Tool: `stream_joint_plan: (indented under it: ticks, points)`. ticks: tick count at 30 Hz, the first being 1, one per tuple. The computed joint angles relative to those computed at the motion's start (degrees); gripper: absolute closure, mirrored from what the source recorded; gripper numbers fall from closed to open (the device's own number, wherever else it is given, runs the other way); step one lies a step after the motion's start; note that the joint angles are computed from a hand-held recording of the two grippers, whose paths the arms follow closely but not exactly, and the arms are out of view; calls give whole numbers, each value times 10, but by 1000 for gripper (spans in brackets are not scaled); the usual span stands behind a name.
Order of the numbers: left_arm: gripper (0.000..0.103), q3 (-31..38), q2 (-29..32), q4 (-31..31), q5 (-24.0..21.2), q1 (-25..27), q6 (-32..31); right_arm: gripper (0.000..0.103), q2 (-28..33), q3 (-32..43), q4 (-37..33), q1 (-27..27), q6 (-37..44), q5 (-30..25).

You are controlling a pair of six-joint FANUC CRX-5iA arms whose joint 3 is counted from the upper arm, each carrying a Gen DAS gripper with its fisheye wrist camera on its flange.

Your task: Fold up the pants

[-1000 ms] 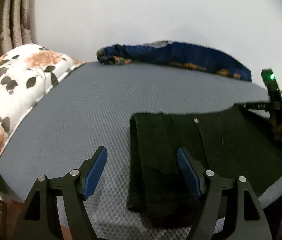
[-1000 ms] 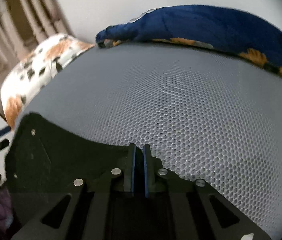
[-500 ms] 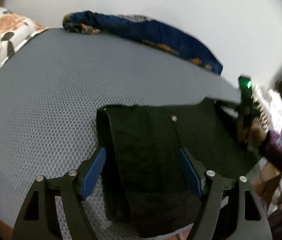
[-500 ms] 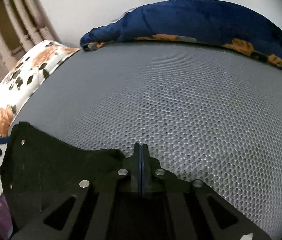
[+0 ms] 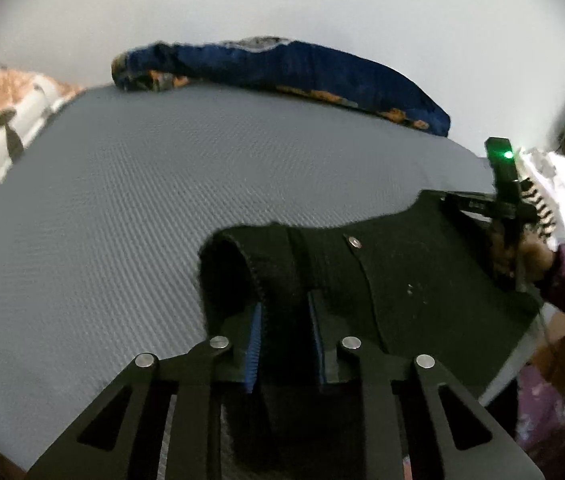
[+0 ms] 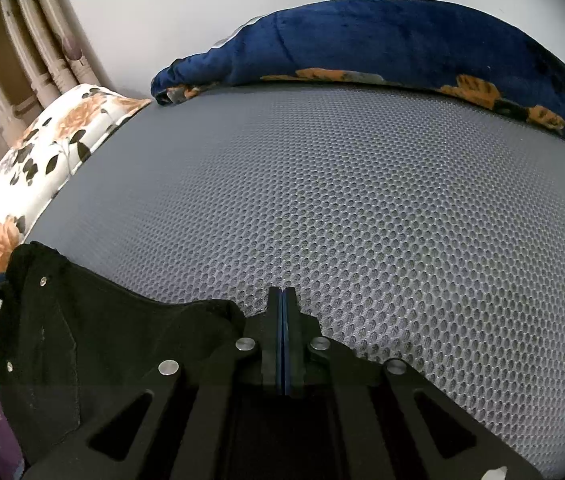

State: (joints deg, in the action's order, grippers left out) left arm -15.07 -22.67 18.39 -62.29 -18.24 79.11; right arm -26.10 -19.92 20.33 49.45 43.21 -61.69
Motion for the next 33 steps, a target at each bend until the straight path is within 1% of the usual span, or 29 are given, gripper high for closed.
stream_joint_plan:
  ticks: [1, 3, 4, 6, 8, 9, 10, 12, 14, 17, 18, 19, 21, 23, 27, 28, 30, 32, 33]
  points:
    - [94, 4, 3, -7, 0, 1, -4, 102, 0, -1, 1, 0, -1, 1]
    - [94, -1, 12, 16, -16, 19, -21, 102, -2, -4, 4, 2, -6, 0]
    - [94, -6, 15, 18, -21, 25, -18, 102, -3, -4, 5, 3, -5, -1]
    - [92, -5, 22, -5, -26, 16, -13, 102, -3, -5, 8, 4, -7, -1]
    - [92, 1, 23, -50, -10, -13, -7, 102, -4, -6, 8, 4, -8, -1]
    - [92, 7, 26, -63, -7, -22, -2, 102, -5, -6, 7, 4, -8, 0]
    - [92, 9, 24, -65, 0, -24, 6, 102, -3, -5, 7, 4, -9, 0]
    - [92, 7, 18, -49, 13, -14, 12, 102, -3, -5, 9, 5, -11, -1]
    - [92, 14, 20, -62, 15, -19, 13, 102, -3, -5, 9, 5, -10, -1]
    - [92, 18, 16, -116, 31, -45, 35, 102, -3, -5, 8, 3, -9, 3]
    - [92, 29, 16, -162, 40, -70, 68, 102, -3, -6, 8, 2, -10, 3]
    - [92, 32, 12, -180, 48, -80, 86, 102, -3, -6, 8, 2, -9, 3]
    - [92, 37, 7, -191, 68, -86, 114, 102, -4, -6, 7, 1, -8, 3]
    - [92, 38, 6, -174, 78, -78, 106, 102, -3, -6, 7, 2, -9, 3]
    - [92, 22, 6, -176, 92, -72, 73, 102, -4, -6, 7, 2, -10, 4]
    - [92, 21, 9, -180, 87, -74, 73, 102, -4, -6, 7, 1, -9, 4]
    - [92, 2, 14, -159, 76, -63, 51, 102, -5, -8, 8, 1, -10, 4]
    - [92, -21, -3, -168, 99, -70, 42, 102, -5, -7, 7, 1, -10, 4]
    - [92, -23, -4, -172, 101, -71, 41, 102, -5, -7, 7, 1, -10, 4]
